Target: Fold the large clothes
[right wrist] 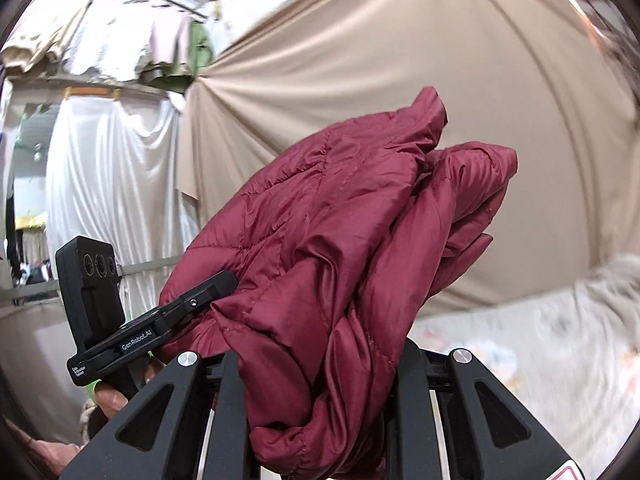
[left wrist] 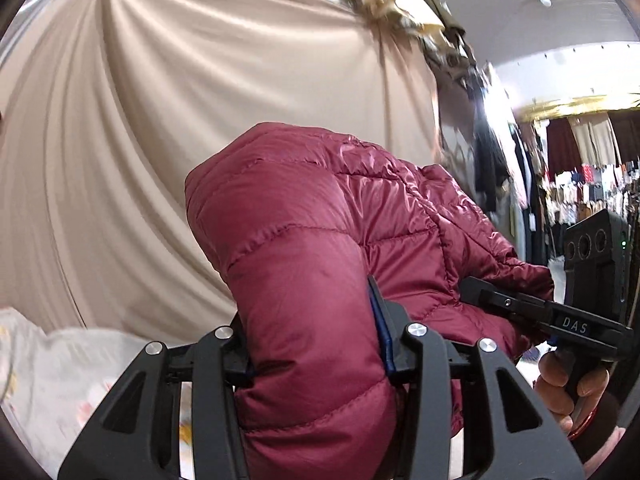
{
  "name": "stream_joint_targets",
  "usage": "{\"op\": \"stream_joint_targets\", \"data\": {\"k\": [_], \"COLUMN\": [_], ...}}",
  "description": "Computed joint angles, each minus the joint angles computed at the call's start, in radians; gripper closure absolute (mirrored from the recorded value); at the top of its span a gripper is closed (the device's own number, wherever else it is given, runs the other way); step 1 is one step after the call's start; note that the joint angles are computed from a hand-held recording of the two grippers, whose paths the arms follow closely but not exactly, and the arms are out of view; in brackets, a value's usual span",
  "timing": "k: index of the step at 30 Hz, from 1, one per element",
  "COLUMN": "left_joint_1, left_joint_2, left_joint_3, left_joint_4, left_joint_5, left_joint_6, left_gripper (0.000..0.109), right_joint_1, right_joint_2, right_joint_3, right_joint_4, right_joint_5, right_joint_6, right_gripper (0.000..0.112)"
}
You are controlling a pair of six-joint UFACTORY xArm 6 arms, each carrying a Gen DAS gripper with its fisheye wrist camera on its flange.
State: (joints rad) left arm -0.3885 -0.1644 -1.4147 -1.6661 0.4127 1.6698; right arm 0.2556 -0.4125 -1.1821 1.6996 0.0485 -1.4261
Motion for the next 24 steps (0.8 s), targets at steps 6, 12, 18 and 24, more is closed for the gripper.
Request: {"op": "stream_joint_targets", "data": {"k": [6, 12, 18, 24], "left_joint_1": [0.096, 0.127, 0.172, 0.18], "left_joint_2": [0.229, 0.54, 0.817, 0.821], "left_joint_3": [-0.206, -0.417, -0.595, -0.524], "left_joint_4": [0.007, 0.286, 0.627, 0.666], "left_joint_5": [0.012, -0.04, 0.031, 0.014], "left_joint_6": [-0.041, -0.338, -0.692, -0.67], "left_gripper": [0.067, 0.067, 0.067, 0.063], "right_joint_1": [0.002, -0.061, -0.096, -0.101], "right_joint_2": [0.261, 0.647, 0.932, 1.002], "right_joint_3": [-0.225, -0.469, -0.617, -0.602], "right_joint_4": [-0.11, -0.394, -0.64, -0.697], "right_joint_5": [0.038, 0.165, 0.261, 0.318], "right_joint_6": [0.124, 0.537, 0.851, 0.887], "right_gripper": [0.093, 0.093, 0.093, 0.091]}}
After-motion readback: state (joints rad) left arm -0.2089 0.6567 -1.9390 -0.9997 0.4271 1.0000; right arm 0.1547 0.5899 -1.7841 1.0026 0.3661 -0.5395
